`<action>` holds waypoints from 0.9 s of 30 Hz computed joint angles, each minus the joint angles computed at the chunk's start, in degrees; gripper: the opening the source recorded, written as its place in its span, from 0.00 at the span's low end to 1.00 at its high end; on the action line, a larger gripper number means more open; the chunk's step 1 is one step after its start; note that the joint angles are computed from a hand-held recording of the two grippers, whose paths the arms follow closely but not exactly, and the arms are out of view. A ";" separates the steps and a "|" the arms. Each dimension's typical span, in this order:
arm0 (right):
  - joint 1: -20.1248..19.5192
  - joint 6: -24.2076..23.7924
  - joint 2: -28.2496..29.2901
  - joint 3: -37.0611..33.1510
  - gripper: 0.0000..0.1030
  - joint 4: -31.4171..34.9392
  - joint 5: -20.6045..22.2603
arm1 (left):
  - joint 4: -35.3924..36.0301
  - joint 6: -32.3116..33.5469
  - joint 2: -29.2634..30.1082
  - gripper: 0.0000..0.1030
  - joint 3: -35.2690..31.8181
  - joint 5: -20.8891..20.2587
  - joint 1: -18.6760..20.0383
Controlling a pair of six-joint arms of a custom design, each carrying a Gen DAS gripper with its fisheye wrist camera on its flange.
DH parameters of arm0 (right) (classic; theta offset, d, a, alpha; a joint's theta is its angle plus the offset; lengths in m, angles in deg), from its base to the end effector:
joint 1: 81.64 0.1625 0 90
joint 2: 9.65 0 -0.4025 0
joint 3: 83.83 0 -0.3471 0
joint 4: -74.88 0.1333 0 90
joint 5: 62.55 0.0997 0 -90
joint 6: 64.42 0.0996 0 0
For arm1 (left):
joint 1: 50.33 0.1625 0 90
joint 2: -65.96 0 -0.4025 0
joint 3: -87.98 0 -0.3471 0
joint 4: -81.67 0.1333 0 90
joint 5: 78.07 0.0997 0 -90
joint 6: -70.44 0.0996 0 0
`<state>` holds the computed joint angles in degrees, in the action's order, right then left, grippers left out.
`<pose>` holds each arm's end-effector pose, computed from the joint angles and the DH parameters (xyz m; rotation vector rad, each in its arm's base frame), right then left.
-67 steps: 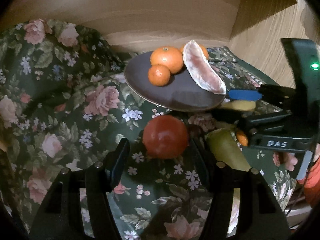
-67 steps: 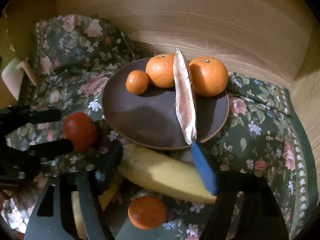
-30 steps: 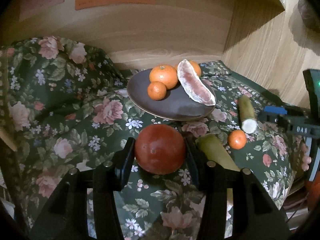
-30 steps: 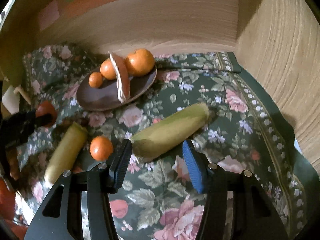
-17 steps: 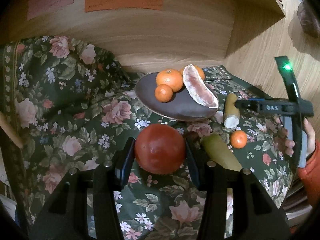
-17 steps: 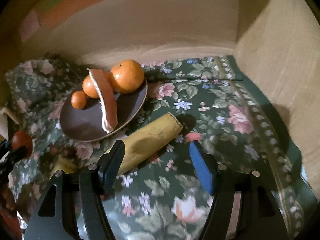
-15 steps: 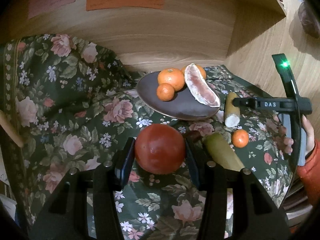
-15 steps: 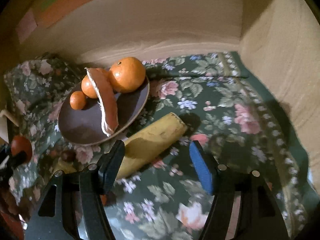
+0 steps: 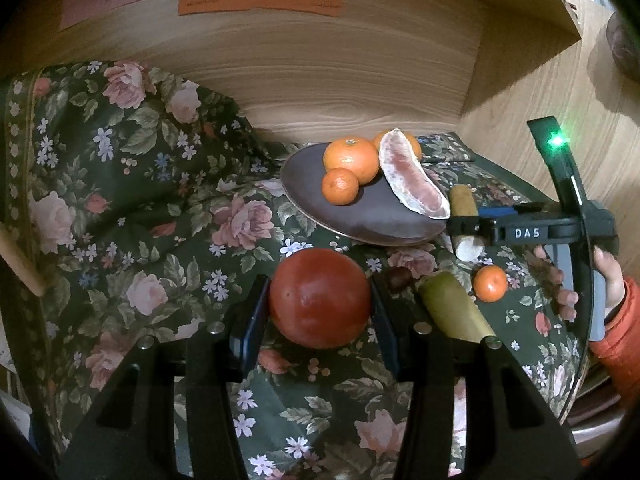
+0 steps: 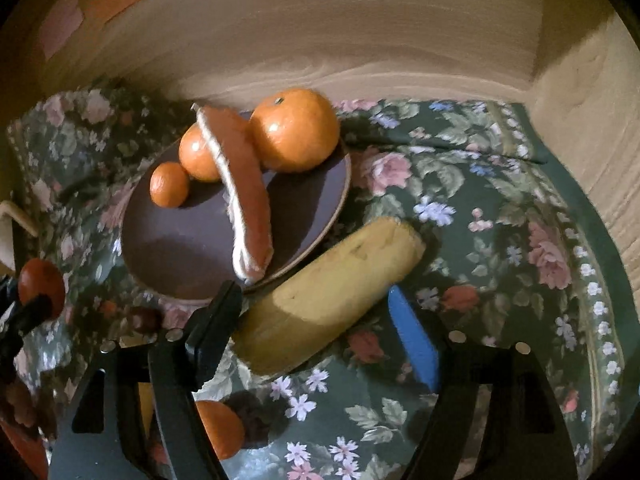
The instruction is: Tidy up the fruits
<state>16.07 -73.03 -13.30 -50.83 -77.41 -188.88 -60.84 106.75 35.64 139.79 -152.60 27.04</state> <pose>0.1852 -0.8140 0.0049 0.1110 -2.4262 0.7084 -0.0201 -0.8208 0.2077 1.0243 2.4961 -0.6572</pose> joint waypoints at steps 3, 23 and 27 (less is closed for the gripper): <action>0.03 -0.74 -2.02 3.46 0.60 -0.61 1.15 | 0.05 0.16 0.11 0.47 -0.09 -0.24 -0.03; -0.75 1.01 -3.90 4.26 0.43 1.51 -4.75 | 0.45 0.76 0.76 0.47 -0.92 -0.27 -0.27; -1.79 1.96 -1.49 -0.39 0.45 4.19 -2.80 | 1.77 0.10 1.89 0.47 -3.19 0.12 -0.29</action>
<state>14.28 -71.07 -14.79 -51.22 -73.23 -191.68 -59.08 106.85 37.53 136.60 -152.48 26.75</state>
